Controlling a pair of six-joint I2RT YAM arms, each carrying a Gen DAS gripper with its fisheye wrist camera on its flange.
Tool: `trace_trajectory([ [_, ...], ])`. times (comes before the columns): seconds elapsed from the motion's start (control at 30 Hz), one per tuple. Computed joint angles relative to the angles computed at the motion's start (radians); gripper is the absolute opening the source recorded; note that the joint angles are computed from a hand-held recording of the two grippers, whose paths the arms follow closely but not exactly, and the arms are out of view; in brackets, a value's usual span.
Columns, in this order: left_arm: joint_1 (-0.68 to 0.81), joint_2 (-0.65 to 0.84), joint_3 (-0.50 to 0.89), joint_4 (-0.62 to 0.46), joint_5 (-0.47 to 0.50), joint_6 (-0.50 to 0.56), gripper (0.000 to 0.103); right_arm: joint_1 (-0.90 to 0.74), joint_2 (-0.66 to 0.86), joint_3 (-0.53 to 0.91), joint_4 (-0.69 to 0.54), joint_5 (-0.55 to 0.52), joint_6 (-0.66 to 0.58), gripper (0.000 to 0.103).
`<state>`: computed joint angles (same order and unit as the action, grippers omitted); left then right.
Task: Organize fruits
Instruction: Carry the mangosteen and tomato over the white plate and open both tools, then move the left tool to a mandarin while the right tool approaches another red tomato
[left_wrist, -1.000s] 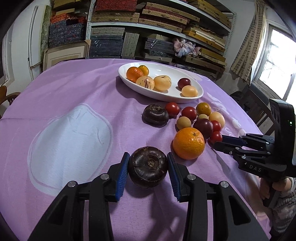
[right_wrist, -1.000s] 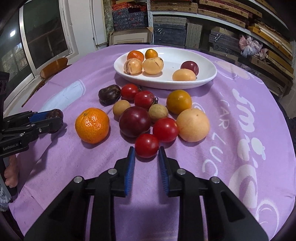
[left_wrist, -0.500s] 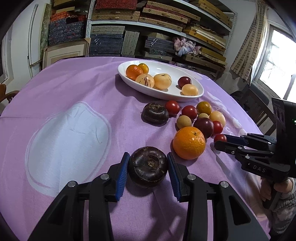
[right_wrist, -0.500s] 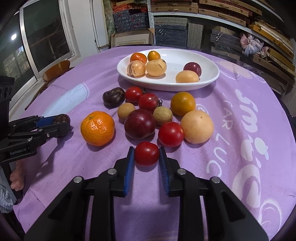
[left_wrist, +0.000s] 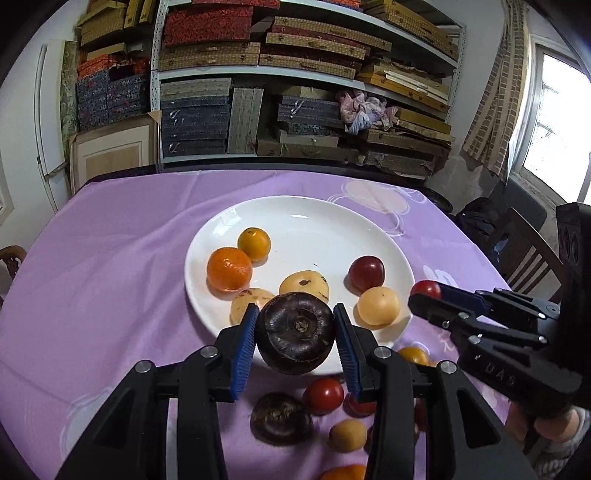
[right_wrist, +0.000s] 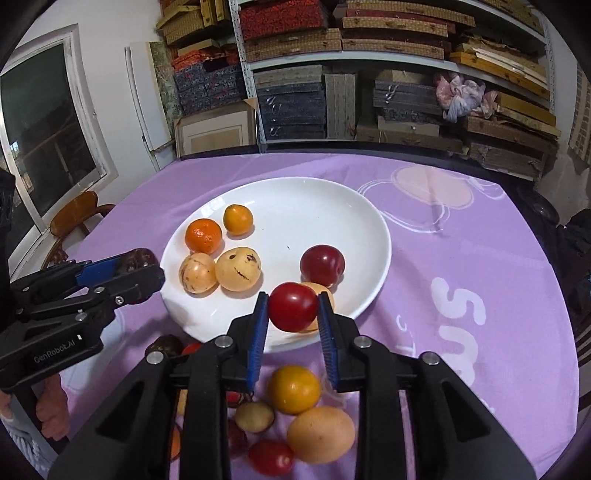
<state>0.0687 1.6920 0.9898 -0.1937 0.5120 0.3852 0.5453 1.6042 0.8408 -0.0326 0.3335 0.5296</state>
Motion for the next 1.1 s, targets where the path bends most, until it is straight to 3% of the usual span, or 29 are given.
trace_trajectory([
  [0.23, -0.09, 0.168, 0.08, 0.054, -0.078, -0.043, 0.042, -0.036, 0.171, 0.122, 0.008, 0.012, -0.061, 0.027],
  [0.37, -0.113, 0.171, 0.05, 0.136, -0.119, -0.04, 0.044, -0.062, 0.196, 0.141, 0.021, 0.005, -0.093, 0.028],
  [0.43, -0.116, 0.164, 0.045, 0.15, -0.131, -0.046, 0.056, -0.067, 0.19, 0.134, 0.021, 0.017, -0.1, 0.034],
  [0.47, -0.109, 0.157, 0.044, 0.154, -0.128, -0.055, 0.062, -0.074, 0.169, 0.112, 0.033, 0.015, -0.092, 0.042],
  [0.5, -0.096, 0.138, 0.031, 0.166, -0.128, -0.075, 0.079, -0.081, 0.136, 0.078, 0.054, 0.009, -0.077, 0.053],
  [0.53, -0.076, 0.112, 0.012, 0.18, -0.116, -0.095, 0.086, -0.087, 0.091, 0.034, 0.079, 0.001, -0.059, 0.058],
  [0.57, -0.05, 0.089, 0.001, 0.178, -0.089, -0.111, 0.087, -0.093, 0.039, -0.015, 0.104, -0.007, -0.039, 0.065],
  [0.67, 0.038, 0.032, 0.0, 0.071, 0.007, -0.092, 0.087, -0.082, -0.124, -0.147, 0.127, -0.01, 0.02, 0.069],
  [0.73, 0.101, -0.023, -0.046, 0.029, 0.056, -0.061, 0.093, -0.036, -0.22, -0.217, 0.108, 0.043, 0.053, 0.074],
  [0.8, 0.164, -0.08, -0.118, 0.002, 0.11, -0.006, 0.096, 0.042, -0.31, -0.294, 0.091, 0.142, 0.104, 0.087],
  [0.9, 0.229, -0.165, -0.25, -0.02, 0.149, 0.128, 0.096, 0.176, -0.397, -0.393, 0.068, 0.315, 0.216, 0.092],
  [1.0, 0.247, -0.266, -0.407, 0.043, 0.144, 0.226, 0.096, 0.285, -0.396, -0.438, 0.023, 0.437, 0.327, 0.094],
  [1.1, 0.217, -0.367, -0.549, 0.18, 0.102, 0.261, 0.096, 0.312, -0.385, -0.437, 0.005, 0.465, 0.329, 0.094],
])
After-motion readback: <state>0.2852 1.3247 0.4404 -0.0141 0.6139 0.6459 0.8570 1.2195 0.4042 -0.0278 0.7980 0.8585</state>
